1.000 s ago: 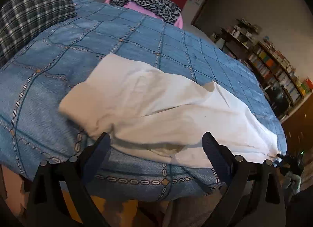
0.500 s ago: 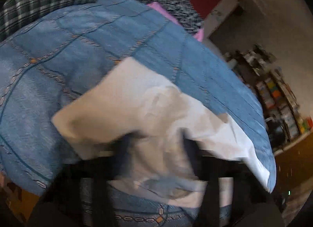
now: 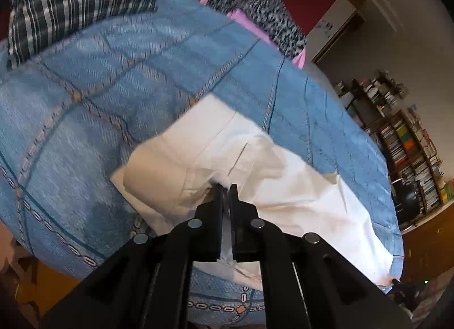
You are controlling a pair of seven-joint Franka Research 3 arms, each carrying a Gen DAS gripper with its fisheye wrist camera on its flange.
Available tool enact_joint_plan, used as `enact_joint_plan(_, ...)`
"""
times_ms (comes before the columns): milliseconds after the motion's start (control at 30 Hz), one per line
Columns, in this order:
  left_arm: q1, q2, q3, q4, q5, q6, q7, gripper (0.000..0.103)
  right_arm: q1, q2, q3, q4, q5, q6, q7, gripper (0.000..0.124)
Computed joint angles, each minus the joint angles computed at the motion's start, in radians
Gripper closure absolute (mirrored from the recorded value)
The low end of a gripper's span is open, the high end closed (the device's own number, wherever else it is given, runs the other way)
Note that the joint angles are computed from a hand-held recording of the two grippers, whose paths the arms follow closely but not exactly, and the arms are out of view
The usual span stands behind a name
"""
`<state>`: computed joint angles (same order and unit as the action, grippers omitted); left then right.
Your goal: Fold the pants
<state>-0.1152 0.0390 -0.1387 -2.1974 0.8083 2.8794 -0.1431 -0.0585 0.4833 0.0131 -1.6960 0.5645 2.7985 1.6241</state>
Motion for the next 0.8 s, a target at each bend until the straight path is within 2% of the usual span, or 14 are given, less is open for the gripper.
enact_joint_plan(67,0.008,0.027,-0.003,-0.001,-0.090,0.042,0.063,0.073,0.013,0.015,-0.014,0.018,-0.022,-0.031,0.030,0.092)
enact_joint_plan(100,0.006,0.038,0.001,0.001,-0.095,0.058,0.062,0.062,0.018,0.020,-0.018,0.020,-0.029,-0.034,0.043,0.091)
enact_joint_plan(133,-0.002,0.045,0.009,0.006,-0.076,0.065,0.044,0.061,0.024,0.025,-0.024,0.021,-0.039,-0.033,0.057,0.091)
enact_joint_plan(167,-0.008,0.056,0.013,0.016,-0.066,0.061,0.043,0.061,0.024,0.029,-0.022,0.018,-0.040,-0.025,0.060,0.092)
enact_joint_plan(200,-0.016,0.061,0.018,0.024,-0.053,0.046,0.033,0.061,0.024,0.031,-0.019,0.014,-0.039,-0.011,0.062,0.098)
enact_joint_plan(267,-0.025,0.063,0.024,0.034,-0.054,0.017,0.018,0.090,0.037,0.030,-0.032,0.006,-0.060,0.014,0.077,0.113)
enact_joint_plan(300,-0.021,0.062,0.022,0.033,-0.079,0.017,0.030,0.097,0.045,0.027,-0.042,0.000,-0.076,0.023,0.089,0.115)
enact_joint_plan(333,-0.020,0.054,0.029,0.022,-0.071,0.033,0.009,0.099,0.054,0.013,-0.053,-0.019,-0.097,0.043,0.090,0.116)
enact_joint_plan(400,-0.023,0.025,0.037,0.013,-0.020,0.011,-0.037,0.099,0.070,-0.007,-0.074,-0.040,-0.139,0.069,0.101,0.118)
enact_joint_plan(467,-0.013,-0.014,0.031,-0.008,0.016,0.012,-0.053,0.100,0.058,-0.033,-0.065,-0.063,-0.142,0.097,0.088,0.119)
enact_joint_plan(533,-0.004,-0.049,0.011,-0.023,0.004,-0.014,-0.019,0.100,0.061,-0.059,-0.075,-0.086,-0.158,0.106,0.094,0.120)
enact_joint_plan(633,-0.002,-0.080,-0.020,-0.043,-0.056,-0.072,0.070,0.100,0.086,-0.077,-0.111,-0.102,-0.219,0.070,0.128,0.120)
enact_joint_plan(733,-0.008,-0.054,-0.033,-0.052,-0.172,-0.111,0.191,0.099,0.134,-0.065,-0.167,-0.109,-0.319,0.039,0.204,0.120)
enact_joint_plan(800,-0.012,-0.027,-0.036,-0.041,-0.172,-0.142,0.211,0.094,0.142,-0.052,-0.177,-0.116,-0.353,0.031,0.242,0.120)
